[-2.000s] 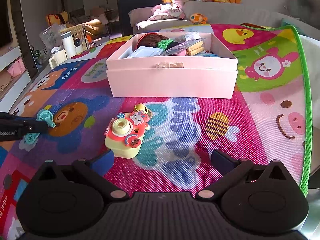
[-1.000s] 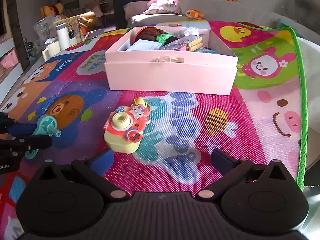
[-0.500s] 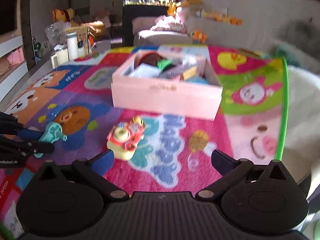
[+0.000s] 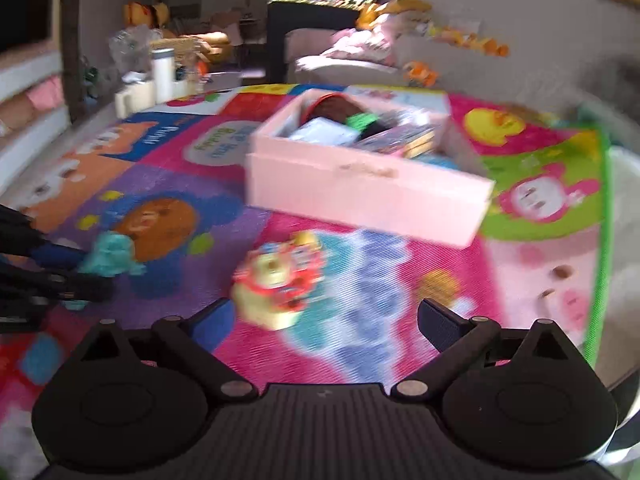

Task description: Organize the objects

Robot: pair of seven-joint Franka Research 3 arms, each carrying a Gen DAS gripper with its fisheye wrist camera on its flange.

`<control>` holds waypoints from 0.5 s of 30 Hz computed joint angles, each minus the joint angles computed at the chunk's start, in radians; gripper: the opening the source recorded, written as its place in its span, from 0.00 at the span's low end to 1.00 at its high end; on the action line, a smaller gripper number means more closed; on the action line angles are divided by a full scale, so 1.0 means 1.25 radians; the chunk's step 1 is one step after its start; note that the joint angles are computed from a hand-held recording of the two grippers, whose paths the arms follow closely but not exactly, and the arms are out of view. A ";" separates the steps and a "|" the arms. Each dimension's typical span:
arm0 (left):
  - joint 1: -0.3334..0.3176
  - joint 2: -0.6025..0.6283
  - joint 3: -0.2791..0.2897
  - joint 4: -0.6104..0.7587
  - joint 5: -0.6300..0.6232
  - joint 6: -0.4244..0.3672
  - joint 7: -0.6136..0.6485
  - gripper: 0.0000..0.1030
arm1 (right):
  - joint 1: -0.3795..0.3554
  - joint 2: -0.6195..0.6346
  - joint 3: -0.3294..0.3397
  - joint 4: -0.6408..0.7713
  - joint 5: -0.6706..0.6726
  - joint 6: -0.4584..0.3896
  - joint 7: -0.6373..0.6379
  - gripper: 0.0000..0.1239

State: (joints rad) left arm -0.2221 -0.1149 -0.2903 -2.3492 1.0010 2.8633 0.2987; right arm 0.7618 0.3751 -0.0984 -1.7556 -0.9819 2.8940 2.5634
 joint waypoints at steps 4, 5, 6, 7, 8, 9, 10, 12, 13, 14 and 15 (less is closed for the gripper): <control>0.007 -0.002 -0.003 -0.003 0.040 0.009 -0.047 0.27 | 0.053 -0.006 -0.047 0.015 -0.163 -0.119 0.120 0.79; 0.008 -0.002 -0.004 -0.003 0.047 0.009 -0.056 0.27 | 0.022 -0.016 -0.025 0.002 -0.119 -0.090 0.096 0.79; 0.008 -0.002 -0.004 -0.002 0.052 0.006 -0.063 0.27 | -0.019 -0.026 0.006 -0.014 -0.055 -0.047 0.060 0.79; 0.007 -0.001 -0.005 -0.001 0.055 0.003 -0.069 0.27 | -0.062 -0.032 0.042 -0.030 0.024 0.001 0.009 0.79; 0.007 0.000 -0.005 0.001 0.062 0.000 -0.078 0.27 | -0.088 -0.034 0.066 -0.038 0.088 0.032 -0.038 0.79; 0.006 0.001 -0.006 0.003 0.070 -0.003 -0.087 0.27 | -0.102 -0.029 0.084 -0.038 0.140 0.052 -0.078 0.79; 0.005 0.002 -0.006 0.004 0.075 -0.006 -0.095 0.27 | -0.107 -0.020 0.094 -0.029 0.172 0.062 -0.106 0.79; 0.003 0.001 -0.005 0.003 0.087 -0.006 -0.106 0.27 | -0.104 0.011 0.109 0.008 0.219 0.061 -0.167 0.79; 0.003 0.001 -0.004 0.002 0.091 -0.005 -0.111 0.27 | -0.092 0.034 0.105 0.035 0.228 0.051 -0.188 0.78; 0.003 0.000 -0.002 0.001 0.093 -0.003 -0.113 0.27 | -0.079 0.058 0.102 0.067 0.238 0.032 -0.212 0.77; 0.002 -0.001 -0.002 0.000 0.092 -0.003 -0.114 0.26 | -0.072 0.078 0.104 0.094 0.257 0.009 -0.240 0.72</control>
State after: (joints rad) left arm -0.2198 -0.1162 -0.2923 -2.3490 1.1162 2.8595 0.1567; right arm 0.6712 0.4728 0.0321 -1.6376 -0.6605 2.9055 2.2639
